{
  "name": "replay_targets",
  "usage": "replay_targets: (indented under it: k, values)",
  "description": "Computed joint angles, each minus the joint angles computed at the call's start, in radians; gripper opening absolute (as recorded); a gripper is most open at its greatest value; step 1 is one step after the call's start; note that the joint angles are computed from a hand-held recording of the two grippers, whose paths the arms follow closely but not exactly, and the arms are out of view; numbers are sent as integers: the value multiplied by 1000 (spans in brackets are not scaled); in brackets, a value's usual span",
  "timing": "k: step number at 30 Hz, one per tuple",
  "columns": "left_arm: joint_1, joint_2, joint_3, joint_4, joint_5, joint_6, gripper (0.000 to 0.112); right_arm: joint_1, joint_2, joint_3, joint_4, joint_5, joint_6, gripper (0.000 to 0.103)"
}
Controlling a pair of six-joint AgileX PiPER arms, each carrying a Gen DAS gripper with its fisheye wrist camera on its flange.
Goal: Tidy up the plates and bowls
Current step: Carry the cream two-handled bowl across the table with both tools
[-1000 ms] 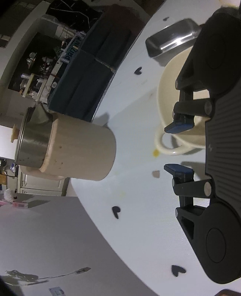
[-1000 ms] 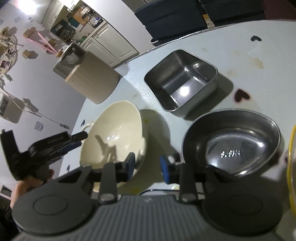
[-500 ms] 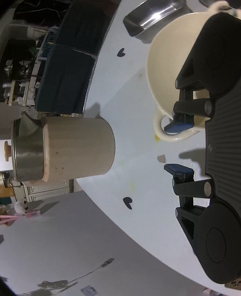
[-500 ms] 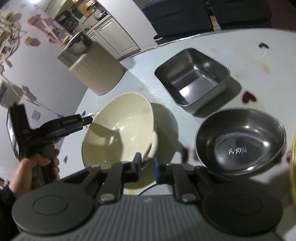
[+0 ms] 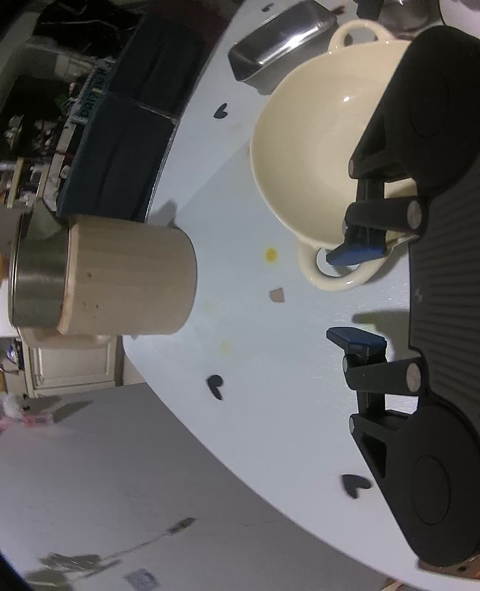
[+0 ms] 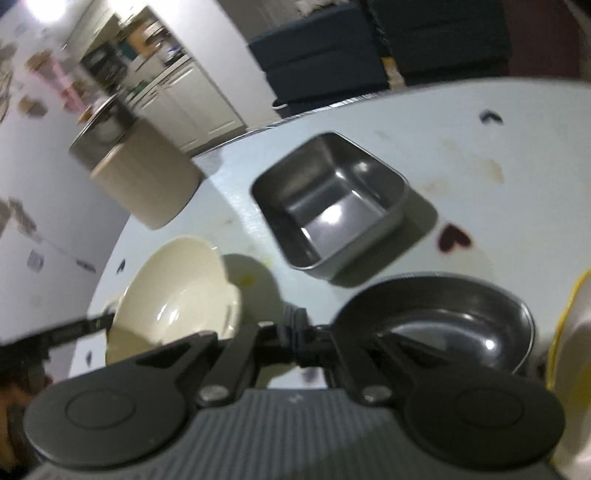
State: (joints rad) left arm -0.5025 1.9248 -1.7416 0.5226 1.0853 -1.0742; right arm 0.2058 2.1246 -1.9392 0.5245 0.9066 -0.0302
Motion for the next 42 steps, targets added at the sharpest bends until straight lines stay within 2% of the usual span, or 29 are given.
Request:
replay_targets:
  k: [6, 7, 8, 12, 14, 15, 16, 18, 24, 27, 32, 34, 38, 42]
  values:
    - [-9, -26, 32, -25, -24, -21, 24, -46, -47, 94, 214, -30, -93, 9]
    - [-11, -27, 30, -29, -20, -13, 23, -49, -61, 115, 245, -43, -123, 16]
    - [-12, -28, 28, -35, -16, -6, 23, -39, -56, 102, 249, -46, -121, 27]
    - [4, -60, 60, -71, -44, -16, 23, -14, -33, 51, 208, -47, -106, 39]
    - [9, -76, 76, -63, -62, -45, 26, -3, -18, 22, 179, -35, -89, 49]
    - [15, -86, 89, -63, -84, -54, 29, -2, -3, 0, 176, -19, -86, 50]
    - [21, -97, 106, -66, -117, -69, 37, 0, 5, -18, 168, -2, -78, 50]
    - [30, -100, 119, -76, -155, -86, 44, 11, 21, -43, 145, 0, -59, 50]
    - [48, -49, 77, -131, -169, -21, 42, 36, 39, -65, 101, -32, -78, 50]
    - [56, -38, 73, -146, -171, -8, 42, 44, 53, -84, 82, -34, -74, 46]
    - [71, -44, 106, -173, -205, -4, 35, 44, 91, -140, 75, 0, -74, 44]
    - [77, -52, 124, -183, -222, 7, 35, 36, 113, -173, 104, 32, -82, 40]
    - [82, -64, 144, -193, -243, 13, 34, 44, 157, -260, 56, 87, -37, 29]
    - [83, -69, 152, -198, -252, 29, 34, 44, 187, -310, 61, 130, -38, 26]
